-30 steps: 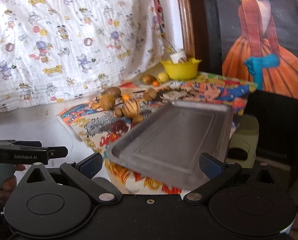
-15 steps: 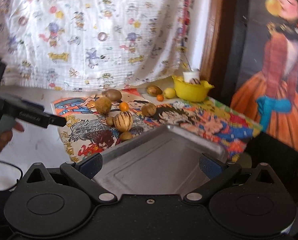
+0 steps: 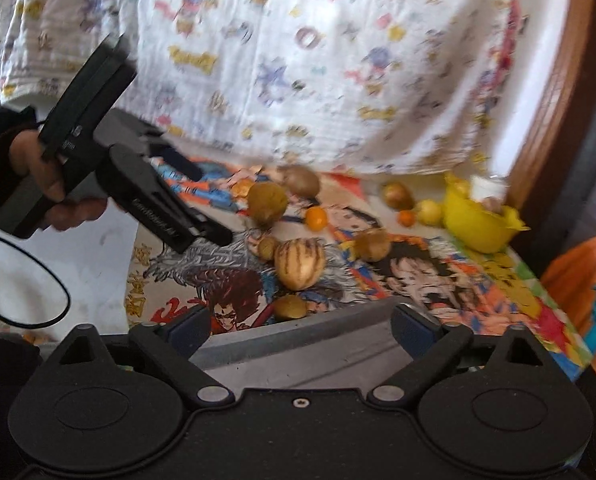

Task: Organize fruits

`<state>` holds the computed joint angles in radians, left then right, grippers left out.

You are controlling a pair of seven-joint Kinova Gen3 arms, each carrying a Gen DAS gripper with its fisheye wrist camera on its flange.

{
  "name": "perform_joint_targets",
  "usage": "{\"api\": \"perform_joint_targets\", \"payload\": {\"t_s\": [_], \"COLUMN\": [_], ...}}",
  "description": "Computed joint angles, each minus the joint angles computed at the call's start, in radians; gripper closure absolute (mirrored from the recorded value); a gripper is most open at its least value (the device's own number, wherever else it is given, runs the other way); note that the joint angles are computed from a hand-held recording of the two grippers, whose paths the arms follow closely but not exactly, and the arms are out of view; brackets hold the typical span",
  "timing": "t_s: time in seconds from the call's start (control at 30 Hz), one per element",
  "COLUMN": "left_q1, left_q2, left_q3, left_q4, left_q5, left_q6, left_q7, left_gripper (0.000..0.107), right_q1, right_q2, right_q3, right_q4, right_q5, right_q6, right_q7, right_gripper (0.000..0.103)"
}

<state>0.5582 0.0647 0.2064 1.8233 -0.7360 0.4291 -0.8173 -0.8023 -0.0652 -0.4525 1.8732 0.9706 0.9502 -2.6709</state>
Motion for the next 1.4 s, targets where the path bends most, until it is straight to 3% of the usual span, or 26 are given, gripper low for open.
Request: {"api": "perform_joint_targets", "payload": {"t_s": [0.13,0.27,0.33,0.43,1.0,1.2,1.27,1.4], "left_q1": [-0.016,-0.015,-0.013,0.001,0.003,-0.034,-0.051,-0.032], "left_q2": [0.039,0.062,0.074,0.091,0.147,0.157,0.158,0.154], "left_q3": [-0.008,-0.027,-0.035,-0.053,-0.083,-0.055,-0.041,-0.061], "left_q4": [-0.025,-0.034,-0.042,-0.055,-0.104,-0.111,-0.112,-0.106], "left_q5": [0.071,0.134,0.162,0.186,0.365,0.455,0.494,0.512], "left_q6": [-0.031,-0.059,-0.067,-0.067,-0.091,-0.099,-0.1,-0.107], "left_q7": [-0.101,-0.181,-0.225,-0.264,-0.451,-0.545,-0.584,-0.59], "left_gripper": [0.016,0.026,0.029,0.036,0.057,0.069,0.078,0.079], "right_q1": [0.037,0.064,0.075,0.083,0.065,0.062,0.055,0.057], "right_q2": [0.024,0.042,0.05,0.071,0.14,0.149,0.153,0.146], "right_q3": [0.05,0.084,0.097,0.112,0.185,0.191,0.193,0.199], "right_q4": [0.008,0.008,0.004,-0.007,-0.028,-0.037,-0.037,-0.024], "right_q5": [-0.038,-0.067,-0.09,-0.115,-0.138,-0.143,-0.129,-0.124], "right_q6": [-0.114,-0.182,-0.21,-0.23,-0.278,-0.282,-0.277,-0.298], "right_q7": [0.068,0.111,0.146,0.181,0.204,0.225,0.218,0.2], "right_gripper": [0.021,0.026,0.038,0.047,0.062,0.071,0.071,0.071]}}
